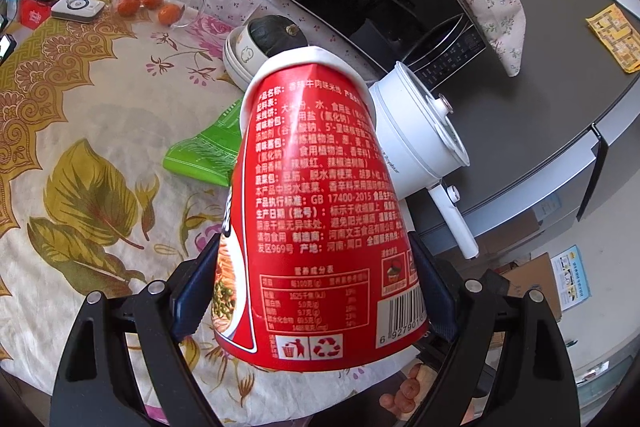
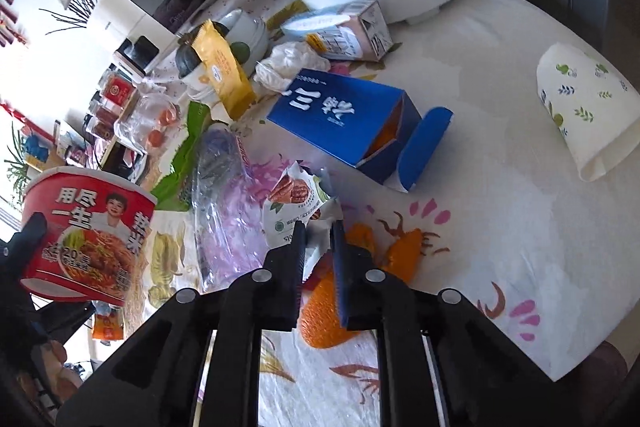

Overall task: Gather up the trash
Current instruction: 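Lift the red noodle cup with the left tool and carry it over the bin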

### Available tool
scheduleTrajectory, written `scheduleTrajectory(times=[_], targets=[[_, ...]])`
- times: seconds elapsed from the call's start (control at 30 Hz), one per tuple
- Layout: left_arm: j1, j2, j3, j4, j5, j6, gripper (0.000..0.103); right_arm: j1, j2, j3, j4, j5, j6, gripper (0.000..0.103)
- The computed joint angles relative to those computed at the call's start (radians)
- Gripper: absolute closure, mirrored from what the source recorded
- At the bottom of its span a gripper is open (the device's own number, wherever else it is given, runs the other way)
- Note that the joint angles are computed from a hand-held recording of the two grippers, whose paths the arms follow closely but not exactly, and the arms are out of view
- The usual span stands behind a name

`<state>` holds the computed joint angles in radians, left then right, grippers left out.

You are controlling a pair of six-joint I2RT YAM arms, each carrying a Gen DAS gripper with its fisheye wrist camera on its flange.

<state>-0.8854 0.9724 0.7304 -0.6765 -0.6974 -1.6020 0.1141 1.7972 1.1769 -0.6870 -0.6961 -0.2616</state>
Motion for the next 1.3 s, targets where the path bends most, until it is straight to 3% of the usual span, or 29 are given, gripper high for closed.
scheduleTrajectory(times=[0.37,0.9,1.3], targets=[[-0.08,0.017,0.059,-0.116,-0.109,-0.055,0.018,-0.01,-0.253,-0.114,0.1,-0.009,-0.006,0.096],[-0.24,0.306,0.351,-0.462,-0.3,-0.183,0.018,-0.057,-0.585,-0.262,0.196,0.075,-0.068,0.096],[-0.296,0.433,0.469,-0.513,-0.336,-0.179,0.018,-0.208,-0.71,-0.282,0.153,0.028,-0.153,0.096]])
